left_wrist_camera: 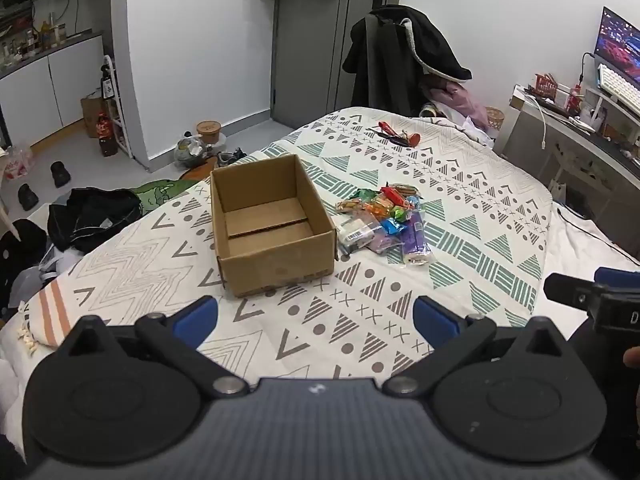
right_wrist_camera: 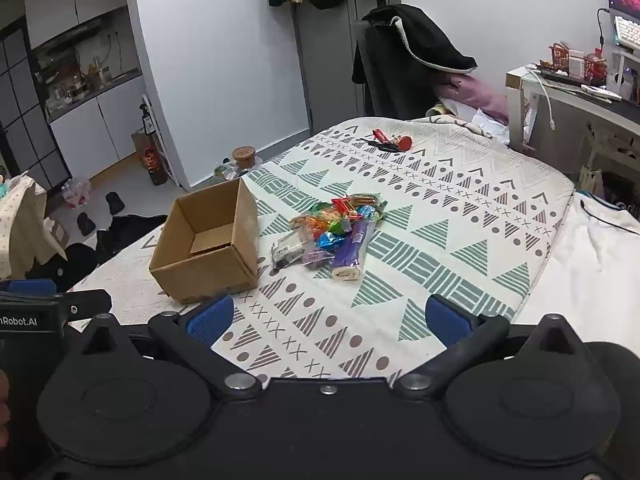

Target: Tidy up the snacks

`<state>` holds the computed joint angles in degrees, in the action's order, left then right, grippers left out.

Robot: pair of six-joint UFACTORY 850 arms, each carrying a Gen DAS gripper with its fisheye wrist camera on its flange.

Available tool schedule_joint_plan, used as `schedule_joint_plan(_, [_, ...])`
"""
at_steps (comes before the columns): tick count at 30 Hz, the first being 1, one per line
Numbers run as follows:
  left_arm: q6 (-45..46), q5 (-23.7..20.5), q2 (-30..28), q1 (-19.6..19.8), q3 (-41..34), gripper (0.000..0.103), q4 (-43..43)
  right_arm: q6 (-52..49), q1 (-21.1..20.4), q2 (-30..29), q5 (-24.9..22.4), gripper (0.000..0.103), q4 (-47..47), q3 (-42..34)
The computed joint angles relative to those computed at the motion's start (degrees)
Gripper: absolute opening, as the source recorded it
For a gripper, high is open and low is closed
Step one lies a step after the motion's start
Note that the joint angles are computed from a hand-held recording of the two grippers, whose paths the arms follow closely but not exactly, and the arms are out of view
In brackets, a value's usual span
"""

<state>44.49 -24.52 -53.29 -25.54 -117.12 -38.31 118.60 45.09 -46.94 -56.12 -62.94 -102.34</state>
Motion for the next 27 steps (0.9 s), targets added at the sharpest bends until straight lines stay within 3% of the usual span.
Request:
schedule_joint_plan(5, [0.35,0.72,0.19,-0.08,0.38,0.103,0.29,-1.66,0.11,-1.3,-1.52,0.103,0.78,-2.1])
schedule_joint_plan(10, [-0.35,0.5,0.2,0.07,0.29,0.103,0.1,1.82,-0.06,0.79,1.43,0.103,-0.98,1.3])
schedule_joint_plan(27, [0.72,1.33,1.35,0.18,2.05,0.103,-1.45,2.56,0.27,0.93,1.43,0.103,-1.62,1.49])
